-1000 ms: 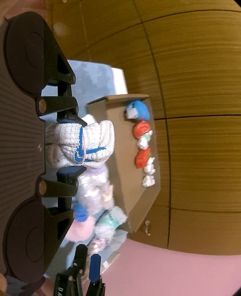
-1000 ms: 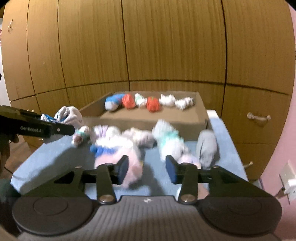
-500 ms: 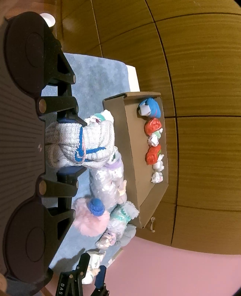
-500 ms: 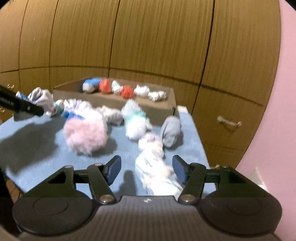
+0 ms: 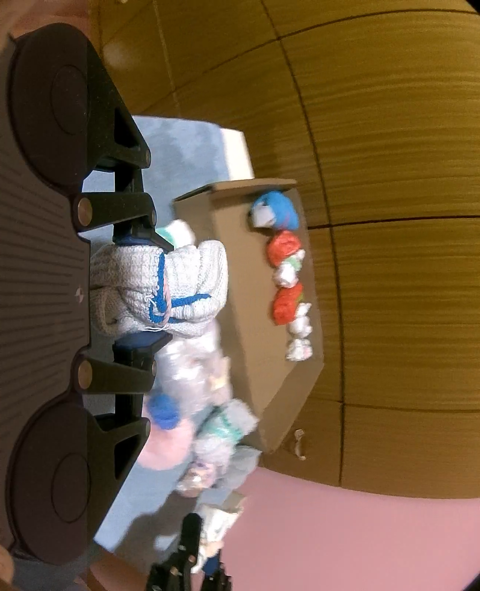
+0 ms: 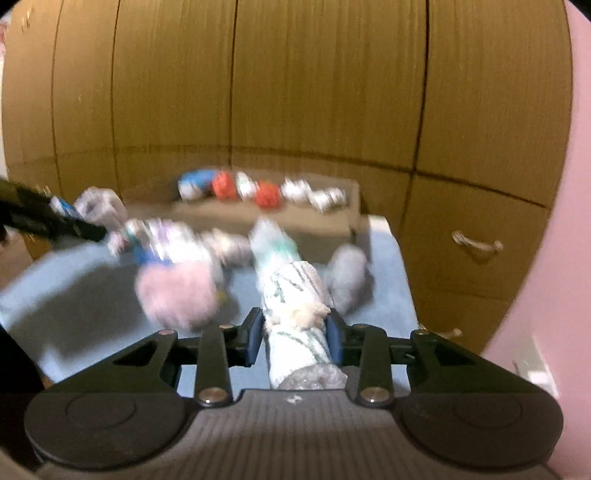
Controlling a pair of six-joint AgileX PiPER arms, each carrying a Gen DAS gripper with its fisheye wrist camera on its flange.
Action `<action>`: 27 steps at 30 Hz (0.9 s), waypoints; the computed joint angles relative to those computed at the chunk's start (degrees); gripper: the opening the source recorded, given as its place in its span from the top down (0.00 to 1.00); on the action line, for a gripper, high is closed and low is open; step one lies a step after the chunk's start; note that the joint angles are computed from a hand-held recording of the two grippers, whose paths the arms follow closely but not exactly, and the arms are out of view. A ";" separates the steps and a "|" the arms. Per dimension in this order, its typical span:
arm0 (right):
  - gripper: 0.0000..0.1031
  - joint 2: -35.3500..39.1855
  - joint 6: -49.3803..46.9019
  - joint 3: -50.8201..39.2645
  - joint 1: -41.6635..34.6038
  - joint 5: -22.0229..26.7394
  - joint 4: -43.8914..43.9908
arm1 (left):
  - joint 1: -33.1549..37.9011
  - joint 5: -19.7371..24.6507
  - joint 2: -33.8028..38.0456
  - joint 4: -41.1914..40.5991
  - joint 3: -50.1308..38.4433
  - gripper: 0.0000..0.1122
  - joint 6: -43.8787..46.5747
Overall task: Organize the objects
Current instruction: 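Lift both held socks and carry them into the cardboard box, then open both grippers to release the two white socks in the box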
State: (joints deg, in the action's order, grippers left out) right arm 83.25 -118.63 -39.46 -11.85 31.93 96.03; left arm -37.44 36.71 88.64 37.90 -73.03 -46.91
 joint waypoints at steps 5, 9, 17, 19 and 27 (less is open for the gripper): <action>0.69 5.34 17.71 -14.95 3.77 2.56 -10.22 | 4.32 2.85 5.48 -8.73 -12.58 0.56 12.76; 0.69 14.64 30.59 -30.52 9.48 2.04 -19.42 | 7.78 6.96 13.37 -13.39 -25.83 0.56 21.54; 0.69 35.42 60.26 -61.58 18.11 6.67 -44.07 | 15.06 16.28 31.49 -25.41 -50.25 0.56 37.54; 0.69 40.51 65.62 -68.81 19.30 9.43 -48.62 | 16.07 18.13 34.55 -26.07 -53.69 0.56 40.07; 0.68 55.71 80.30 -91.97 21.97 20.94 -61.11 | 17.50 18.87 39.15 -28.37 -57.30 0.56 43.17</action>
State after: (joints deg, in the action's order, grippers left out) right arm 138.96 -38.34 -131.43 10.12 52.87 34.92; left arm -19.94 55.58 127.80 9.53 -130.33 -3.74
